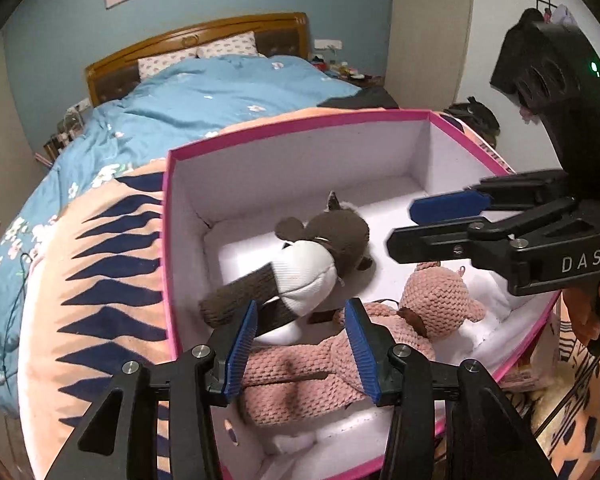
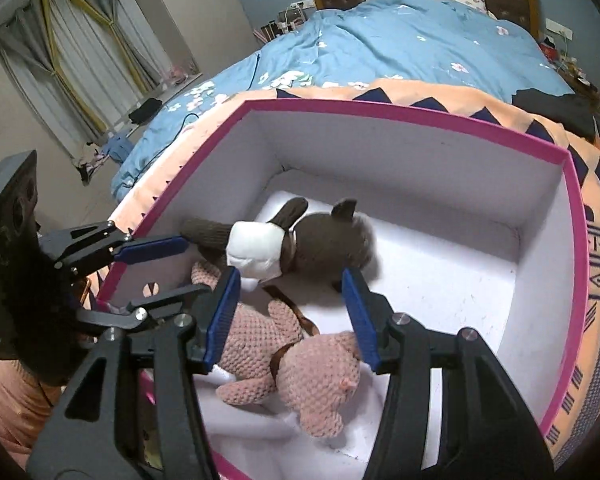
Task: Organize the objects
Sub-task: 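Lower the brown-and-white plush into the magenta box and release it, then move the right gripper to the green dinosaur and grasp it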
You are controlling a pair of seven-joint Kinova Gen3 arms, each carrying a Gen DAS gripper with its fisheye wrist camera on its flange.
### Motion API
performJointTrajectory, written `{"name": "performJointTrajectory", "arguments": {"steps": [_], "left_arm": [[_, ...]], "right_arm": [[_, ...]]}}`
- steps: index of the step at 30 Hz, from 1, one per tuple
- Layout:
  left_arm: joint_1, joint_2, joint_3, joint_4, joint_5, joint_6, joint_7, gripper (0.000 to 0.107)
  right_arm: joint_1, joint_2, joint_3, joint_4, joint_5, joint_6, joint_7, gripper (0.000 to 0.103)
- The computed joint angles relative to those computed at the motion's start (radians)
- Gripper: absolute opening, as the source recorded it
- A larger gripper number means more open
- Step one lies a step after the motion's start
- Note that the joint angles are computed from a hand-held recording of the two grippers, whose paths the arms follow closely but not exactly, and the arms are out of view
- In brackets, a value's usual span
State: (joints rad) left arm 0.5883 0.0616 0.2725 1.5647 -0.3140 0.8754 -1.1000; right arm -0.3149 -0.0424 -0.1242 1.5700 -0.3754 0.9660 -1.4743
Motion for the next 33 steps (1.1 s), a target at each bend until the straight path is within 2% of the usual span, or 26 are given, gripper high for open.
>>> {"name": "performJointTrajectory", "arguments": {"steps": [5, 8, 12, 15, 18, 22, 26, 33], "left_arm": [[-0.010, -0.082, 0.015, 0.080, -0.002, -0.089, 0.030, 0.060], [-0.035, -0.155, 0.030, 0.141, 0.036, -0.163, 0.013, 0.068], [-0.056, -0.268, 0.031, 0.224, 0.133, -0.247, -0.043, 0.070], [-0.074, -0.340, 0.046, 0.274, 0.184, -0.278, -0.059, 0.073], [-0.086, -0.394, 0.058, 0.315, 0.244, -0.290, -0.087, 0.074], [-0.134, -0.436, 0.102, 0.366, 0.296, -0.292, -0.091, 0.074], [-0.165, -0.444, 0.135, 0.407, 0.333, -0.272, -0.082, 0.074], [-0.182, -0.453, 0.139, 0.484, 0.381, -0.264, -0.050, 0.074]], "right_arm": [[-0.002, -0.100, 0.032, 0.099, -0.097, -0.059, 0.091, 0.055], [-0.024, -0.188, 0.057, 0.172, -0.167, -0.097, 0.166, 0.055], [-0.074, -0.312, 0.084, 0.262, -0.212, -0.151, 0.221, 0.057], [-0.131, -0.398, 0.107, 0.326, -0.237, -0.180, 0.246, 0.060], [-0.161, -0.459, 0.095, 0.371, -0.223, -0.184, 0.230, 0.060], [-0.180, -0.487, 0.060, 0.414, -0.195, -0.172, 0.176, 0.060], [-0.174, -0.482, -0.029, 0.443, -0.135, -0.180, 0.102, 0.060], [-0.227, -0.448, -0.054, 0.496, -0.119, -0.234, 0.028, 0.060]]}}
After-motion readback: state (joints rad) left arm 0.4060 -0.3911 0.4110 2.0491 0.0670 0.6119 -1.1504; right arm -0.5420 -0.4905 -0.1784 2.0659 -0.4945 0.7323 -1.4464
